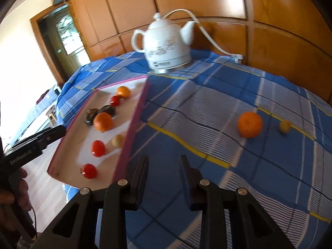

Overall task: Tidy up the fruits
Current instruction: 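Move the left gripper to a mandarin orange on the cloth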

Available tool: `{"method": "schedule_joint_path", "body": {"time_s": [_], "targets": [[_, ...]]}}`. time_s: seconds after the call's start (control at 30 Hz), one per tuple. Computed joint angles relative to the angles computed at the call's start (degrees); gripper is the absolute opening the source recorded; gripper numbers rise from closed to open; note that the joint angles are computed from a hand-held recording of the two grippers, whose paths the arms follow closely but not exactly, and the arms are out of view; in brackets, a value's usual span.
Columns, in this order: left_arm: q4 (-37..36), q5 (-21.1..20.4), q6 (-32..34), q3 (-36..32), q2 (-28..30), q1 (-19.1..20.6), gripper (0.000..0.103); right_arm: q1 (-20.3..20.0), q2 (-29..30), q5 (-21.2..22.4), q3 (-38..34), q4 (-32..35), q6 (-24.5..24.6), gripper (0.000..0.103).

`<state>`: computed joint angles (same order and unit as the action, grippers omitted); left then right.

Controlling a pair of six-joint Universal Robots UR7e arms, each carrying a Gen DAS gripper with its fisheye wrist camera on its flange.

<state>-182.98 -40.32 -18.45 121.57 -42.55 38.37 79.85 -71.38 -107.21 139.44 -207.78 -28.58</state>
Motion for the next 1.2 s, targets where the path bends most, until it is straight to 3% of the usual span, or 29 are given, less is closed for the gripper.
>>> {"method": "schedule_joint_path", "body": {"time_s": [0.53, 0.9, 1.07, 1.2], "targets": [[2.44, -3.78, 4.29, -3.68, 2.99, -1.86, 0.06, -10.58, -7.44, -1.58, 3.36, -6.36, 5.15, 0.03], [7.16, -14.93, 11.72, -12.77, 9.5, -3.48, 0.06, -16.95, -9.3, -0.3, 5.67, -8.98, 6.08, 0.03], [10.1, -19.51, 16.61, -19.56, 14.8, -3.64, 0.065, -18.05, -8.91, 0.72, 5.98, -9.52, 5.64, 0.03], [15.35, -23.63, 16.43, -26.09, 18.8, -2.68, 0.065, -17.92, -8.09, 0.69, 5.85, -10.55, 4.5, 0.03]]}}
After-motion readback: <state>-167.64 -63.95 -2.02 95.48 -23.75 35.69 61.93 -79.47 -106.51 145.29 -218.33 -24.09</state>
